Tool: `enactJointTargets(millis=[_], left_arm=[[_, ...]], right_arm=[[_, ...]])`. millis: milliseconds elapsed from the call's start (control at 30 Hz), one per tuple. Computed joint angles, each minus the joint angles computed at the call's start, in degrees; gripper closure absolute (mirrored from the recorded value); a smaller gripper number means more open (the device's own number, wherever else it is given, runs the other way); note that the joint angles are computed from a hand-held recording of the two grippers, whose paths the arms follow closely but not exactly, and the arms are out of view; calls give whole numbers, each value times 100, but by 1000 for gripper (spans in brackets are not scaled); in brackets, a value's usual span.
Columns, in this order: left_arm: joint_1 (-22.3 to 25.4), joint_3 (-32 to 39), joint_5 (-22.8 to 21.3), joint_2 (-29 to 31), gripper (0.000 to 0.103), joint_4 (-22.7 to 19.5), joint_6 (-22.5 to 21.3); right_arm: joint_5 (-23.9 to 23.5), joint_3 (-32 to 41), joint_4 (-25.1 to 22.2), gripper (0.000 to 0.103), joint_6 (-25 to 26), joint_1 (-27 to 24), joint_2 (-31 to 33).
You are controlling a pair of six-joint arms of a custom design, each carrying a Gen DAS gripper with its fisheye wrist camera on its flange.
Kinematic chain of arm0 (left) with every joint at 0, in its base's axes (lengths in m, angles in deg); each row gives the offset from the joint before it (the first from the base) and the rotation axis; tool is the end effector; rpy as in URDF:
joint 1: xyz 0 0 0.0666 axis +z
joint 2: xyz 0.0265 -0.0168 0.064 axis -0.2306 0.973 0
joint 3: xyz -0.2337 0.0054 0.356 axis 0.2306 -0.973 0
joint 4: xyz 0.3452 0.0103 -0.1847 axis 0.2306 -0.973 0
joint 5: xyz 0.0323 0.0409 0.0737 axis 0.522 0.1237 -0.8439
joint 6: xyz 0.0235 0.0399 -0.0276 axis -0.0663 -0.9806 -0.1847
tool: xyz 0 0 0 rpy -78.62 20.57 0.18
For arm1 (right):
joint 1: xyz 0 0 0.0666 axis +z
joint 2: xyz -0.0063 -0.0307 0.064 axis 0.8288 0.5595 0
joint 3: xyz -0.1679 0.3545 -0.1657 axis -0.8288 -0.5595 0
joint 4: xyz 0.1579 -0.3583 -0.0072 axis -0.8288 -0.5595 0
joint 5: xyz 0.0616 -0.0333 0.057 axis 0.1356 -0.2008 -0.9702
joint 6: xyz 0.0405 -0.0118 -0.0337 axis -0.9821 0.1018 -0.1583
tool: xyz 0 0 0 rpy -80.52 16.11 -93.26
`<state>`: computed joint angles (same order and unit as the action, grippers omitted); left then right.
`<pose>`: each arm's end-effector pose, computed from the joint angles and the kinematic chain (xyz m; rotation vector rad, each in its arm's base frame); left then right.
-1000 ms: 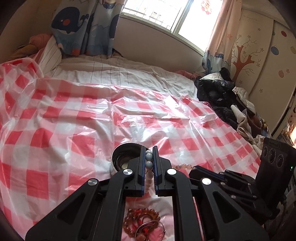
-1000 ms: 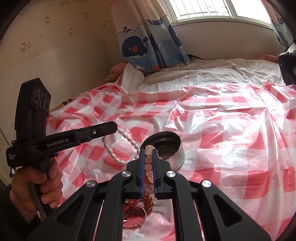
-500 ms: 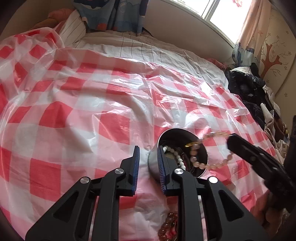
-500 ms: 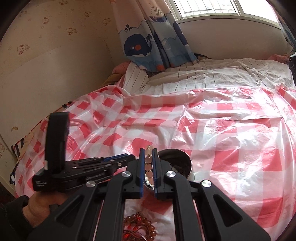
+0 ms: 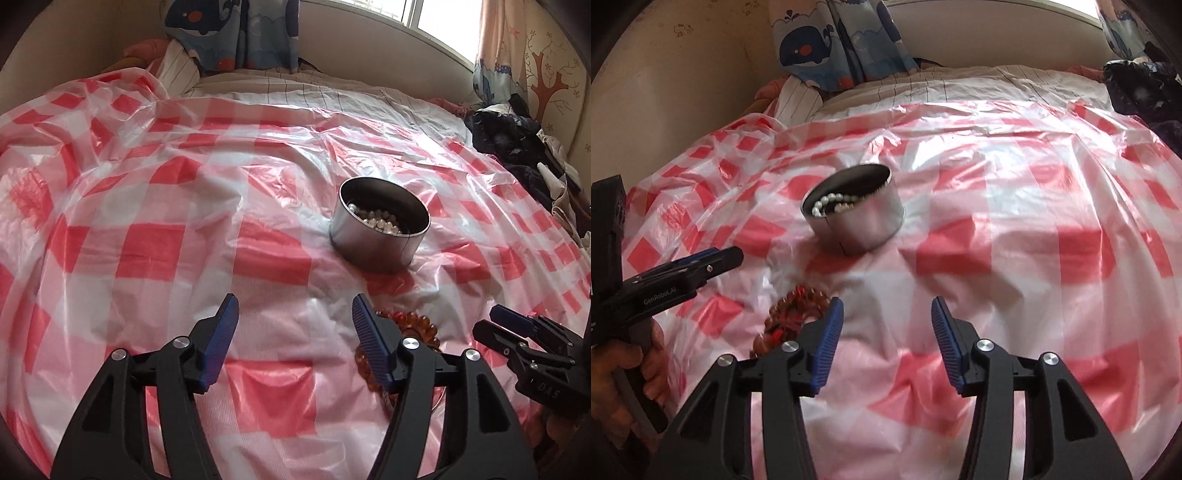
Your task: Organize jewelry
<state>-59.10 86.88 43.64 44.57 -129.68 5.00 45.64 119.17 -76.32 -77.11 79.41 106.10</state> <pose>0.3916 -0.3805 0.5472 -0.1230 2.3963 -0.1325 0.3833 0.1681 0.5460 -0.2279 2.4518 0.3673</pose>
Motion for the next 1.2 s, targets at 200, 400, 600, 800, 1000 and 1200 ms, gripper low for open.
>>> enactJointTargets(millis=[200,400,600,800,1000,1200], left_arm=[[-203,-390,-468,-117,23,-20,393],[-192,-542,-563,-181,19,30,546],[-271,-328,-744,-24,14,-230,470],[-273,-297,-742,3,13,-278,468],[-272,-283,-721,26,12,-319,470],[-268,-280,-710,33,12,-325,467]], right_arm=[[406,-356,247,41,-68,227,-177],[407,-369,288,33,-57,217,-174],[503,-398,332,27,-31,265,-186],[501,-406,344,27,-27,260,-182],[502,-413,349,27,-29,263,-188],[504,-414,349,26,-28,265,-186]])
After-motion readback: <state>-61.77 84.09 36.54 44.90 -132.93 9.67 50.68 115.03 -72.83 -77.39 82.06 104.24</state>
